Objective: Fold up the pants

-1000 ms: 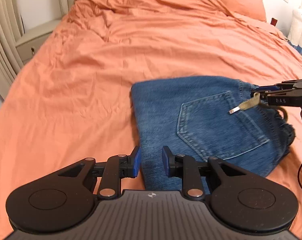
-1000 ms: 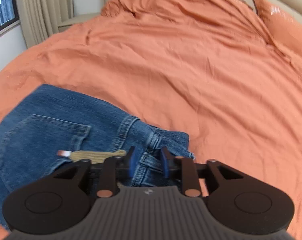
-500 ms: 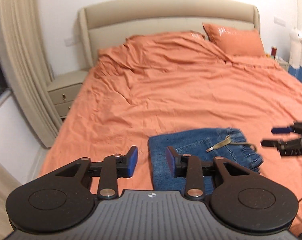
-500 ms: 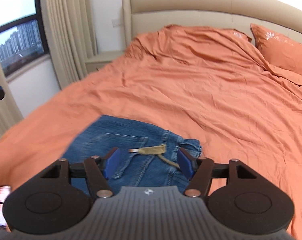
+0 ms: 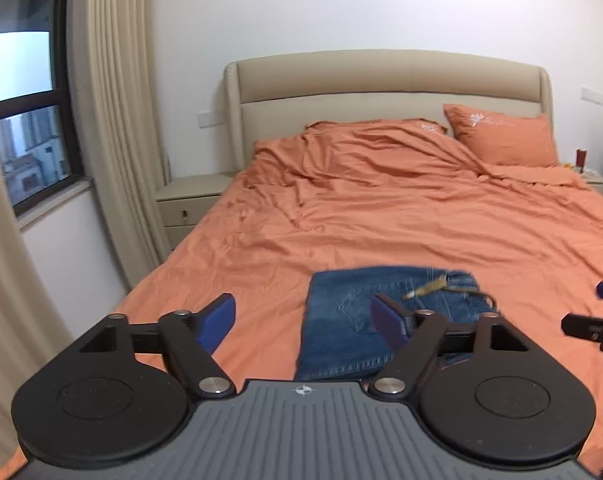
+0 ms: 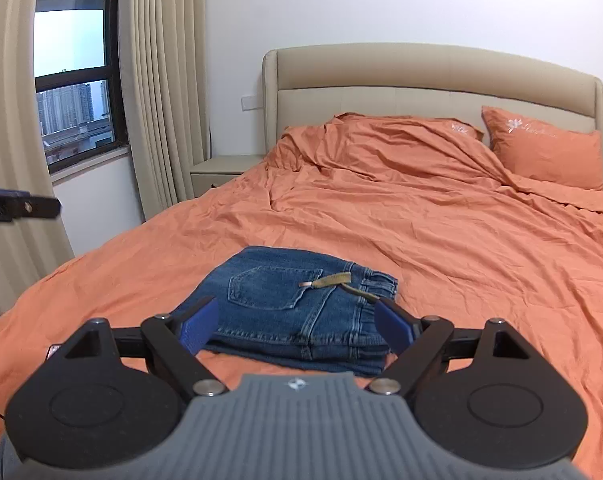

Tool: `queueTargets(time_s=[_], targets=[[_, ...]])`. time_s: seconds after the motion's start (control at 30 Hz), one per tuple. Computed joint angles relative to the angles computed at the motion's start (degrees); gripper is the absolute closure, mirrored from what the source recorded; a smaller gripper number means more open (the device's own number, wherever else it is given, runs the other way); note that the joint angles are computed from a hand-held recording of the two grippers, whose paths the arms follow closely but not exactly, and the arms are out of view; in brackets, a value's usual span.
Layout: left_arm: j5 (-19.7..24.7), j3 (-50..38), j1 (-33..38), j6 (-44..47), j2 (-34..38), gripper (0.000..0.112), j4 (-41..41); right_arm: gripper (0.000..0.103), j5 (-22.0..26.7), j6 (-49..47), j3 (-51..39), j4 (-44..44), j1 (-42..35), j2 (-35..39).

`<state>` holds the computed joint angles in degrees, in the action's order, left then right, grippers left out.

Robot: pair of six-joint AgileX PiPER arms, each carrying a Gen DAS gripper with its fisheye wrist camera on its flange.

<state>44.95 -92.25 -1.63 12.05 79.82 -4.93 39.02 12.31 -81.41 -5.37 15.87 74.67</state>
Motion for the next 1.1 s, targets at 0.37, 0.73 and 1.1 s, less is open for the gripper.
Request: queueTargets(time_s=[0.37, 0.73, 1.1], targets=[[-1.8, 12.8, -7.6, -11.5, -3.8, 0.019, 7.2, 0.021, 2.6, 26.9, 12.0, -23.5, 13.4, -6.1], [-1.6, 17.7, -12.6, -17.8, -5.0, 0.019, 11.7, 0.021, 4.0, 39.6, 15.7, -33.5, 17.6, -6.3], [-0.4, 17.3, -12.0, -16.2, -5.4, 0.019, 9.7, 0.021, 3.9, 39.9, 15.7, -33.6, 18.5, -6.8]])
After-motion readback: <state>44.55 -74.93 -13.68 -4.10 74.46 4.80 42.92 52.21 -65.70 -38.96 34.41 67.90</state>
